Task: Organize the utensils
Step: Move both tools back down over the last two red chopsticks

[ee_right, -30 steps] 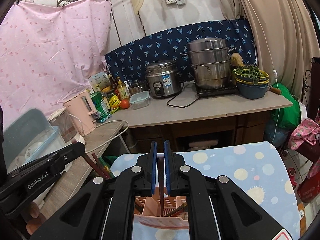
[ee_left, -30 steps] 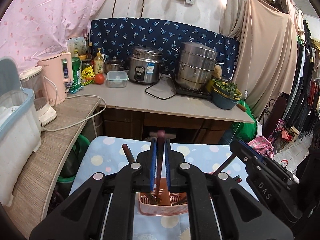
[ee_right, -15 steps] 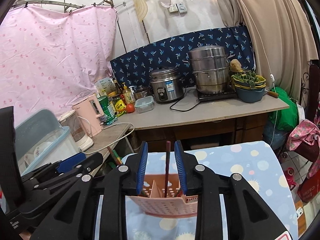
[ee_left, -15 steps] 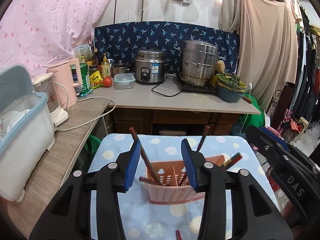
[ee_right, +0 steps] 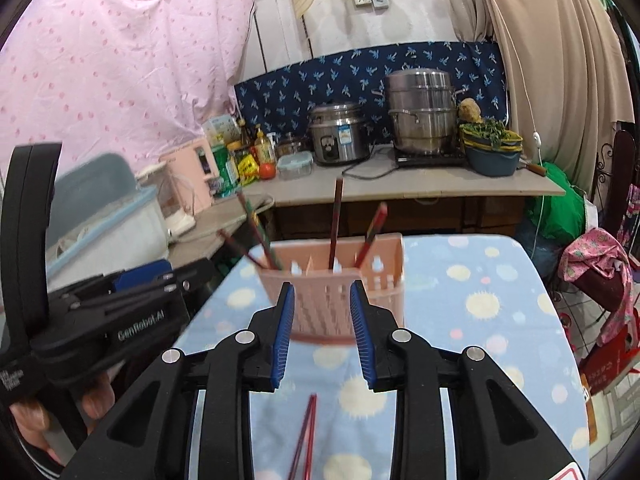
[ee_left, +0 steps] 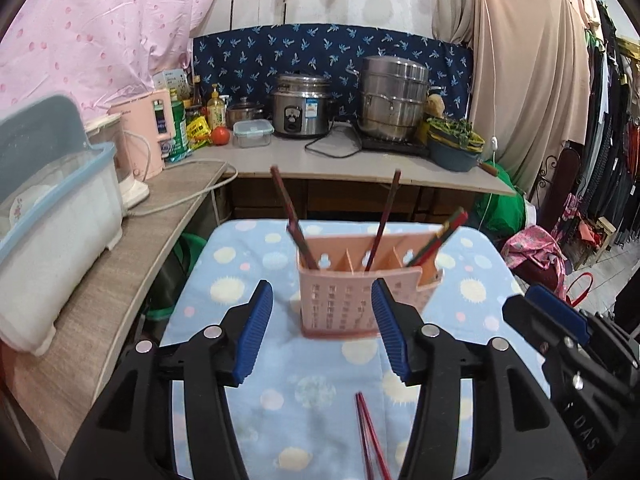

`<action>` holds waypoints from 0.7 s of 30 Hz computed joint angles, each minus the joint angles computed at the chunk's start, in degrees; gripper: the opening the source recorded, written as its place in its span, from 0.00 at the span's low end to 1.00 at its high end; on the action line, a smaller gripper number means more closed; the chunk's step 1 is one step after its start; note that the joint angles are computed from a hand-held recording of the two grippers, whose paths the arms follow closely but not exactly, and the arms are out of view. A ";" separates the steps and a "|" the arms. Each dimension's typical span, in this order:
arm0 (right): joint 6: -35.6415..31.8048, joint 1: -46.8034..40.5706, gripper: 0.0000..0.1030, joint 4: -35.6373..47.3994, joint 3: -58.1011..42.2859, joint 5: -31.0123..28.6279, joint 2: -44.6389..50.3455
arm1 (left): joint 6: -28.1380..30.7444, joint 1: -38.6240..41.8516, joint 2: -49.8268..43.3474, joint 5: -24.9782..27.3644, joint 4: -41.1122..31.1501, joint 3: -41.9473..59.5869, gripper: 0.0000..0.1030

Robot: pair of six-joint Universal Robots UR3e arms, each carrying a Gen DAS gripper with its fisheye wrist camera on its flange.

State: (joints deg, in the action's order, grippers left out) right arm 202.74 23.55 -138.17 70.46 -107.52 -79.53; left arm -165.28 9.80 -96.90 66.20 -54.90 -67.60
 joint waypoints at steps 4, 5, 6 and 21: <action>3.28 2.17 0.28 -0.84 9.34 -0.34 -4.98 | 2.36 2.26 6.90 -0.78 1.61 -11.68 0.48; 3.94 2.55 0.28 -0.86 10.84 -0.28 -5.80 | 2.87 2.70 8.65 -0.73 2.12 -14.59 0.48; 4.60 2.83 0.28 -1.01 12.62 -0.03 -6.76 | 3.40 3.25 10.45 -0.70 2.78 -17.62 0.48; 14.61 10.70 0.28 -1.90 29.86 -2.28 -12.53 | 10.54 6.38 24.74 3.16 4.19 -41.85 0.48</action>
